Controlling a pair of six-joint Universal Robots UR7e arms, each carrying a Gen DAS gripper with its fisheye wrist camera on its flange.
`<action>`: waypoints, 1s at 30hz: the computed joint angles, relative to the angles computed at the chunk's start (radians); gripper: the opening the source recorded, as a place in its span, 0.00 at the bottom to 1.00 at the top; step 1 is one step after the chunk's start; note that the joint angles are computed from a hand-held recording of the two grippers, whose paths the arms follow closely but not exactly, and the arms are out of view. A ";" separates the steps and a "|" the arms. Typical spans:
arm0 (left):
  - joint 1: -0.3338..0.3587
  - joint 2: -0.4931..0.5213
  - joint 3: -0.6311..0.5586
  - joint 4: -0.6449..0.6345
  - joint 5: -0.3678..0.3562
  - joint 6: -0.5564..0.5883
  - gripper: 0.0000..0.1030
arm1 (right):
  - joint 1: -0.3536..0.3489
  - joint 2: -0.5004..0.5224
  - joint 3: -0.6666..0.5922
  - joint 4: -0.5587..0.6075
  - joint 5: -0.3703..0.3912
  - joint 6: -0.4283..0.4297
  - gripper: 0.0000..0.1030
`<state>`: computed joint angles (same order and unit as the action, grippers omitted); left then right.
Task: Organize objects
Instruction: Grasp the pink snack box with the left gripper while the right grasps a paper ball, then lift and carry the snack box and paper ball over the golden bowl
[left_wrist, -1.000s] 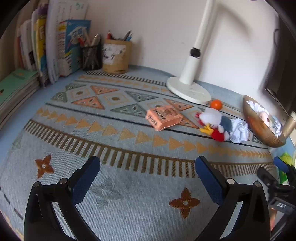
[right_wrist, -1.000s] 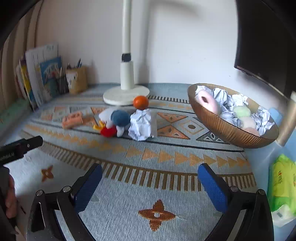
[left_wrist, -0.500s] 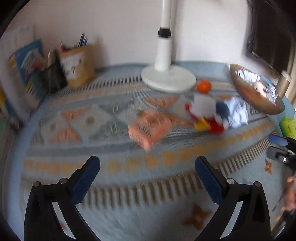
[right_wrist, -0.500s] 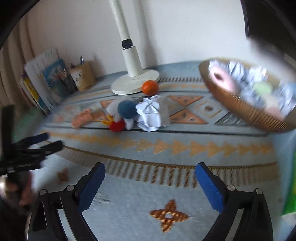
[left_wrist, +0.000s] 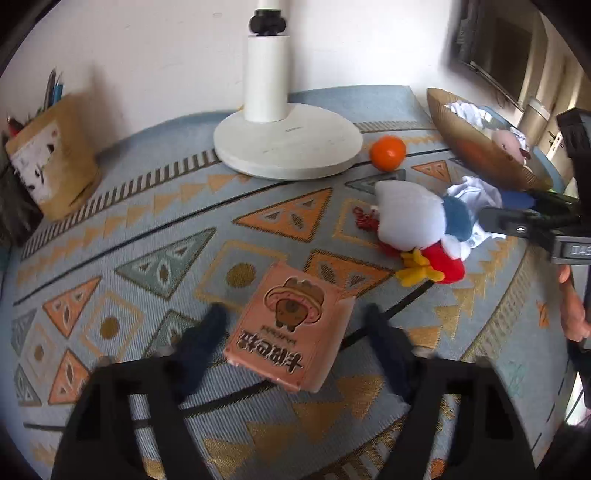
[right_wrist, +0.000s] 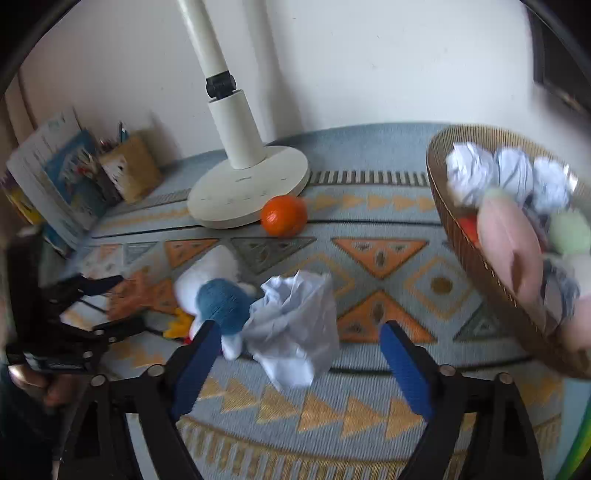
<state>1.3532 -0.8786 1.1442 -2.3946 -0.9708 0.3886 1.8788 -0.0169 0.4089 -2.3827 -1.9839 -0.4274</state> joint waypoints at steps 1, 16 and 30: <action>0.002 -0.001 -0.003 0.005 -0.013 -0.011 0.53 | -0.003 0.003 -0.006 0.006 0.015 -0.006 0.62; -0.079 -0.148 0.341 -0.351 0.112 -0.404 0.37 | 0.018 -0.302 0.593 -0.415 0.010 -0.150 0.42; -0.108 -0.134 0.406 -0.338 0.253 -0.295 0.70 | -0.050 -0.430 0.781 -0.291 0.122 -0.073 0.67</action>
<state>1.2447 -1.0129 1.5507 -2.7331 -0.7174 0.0940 1.8284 -0.4474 1.1903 -2.6738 -1.8614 -0.5001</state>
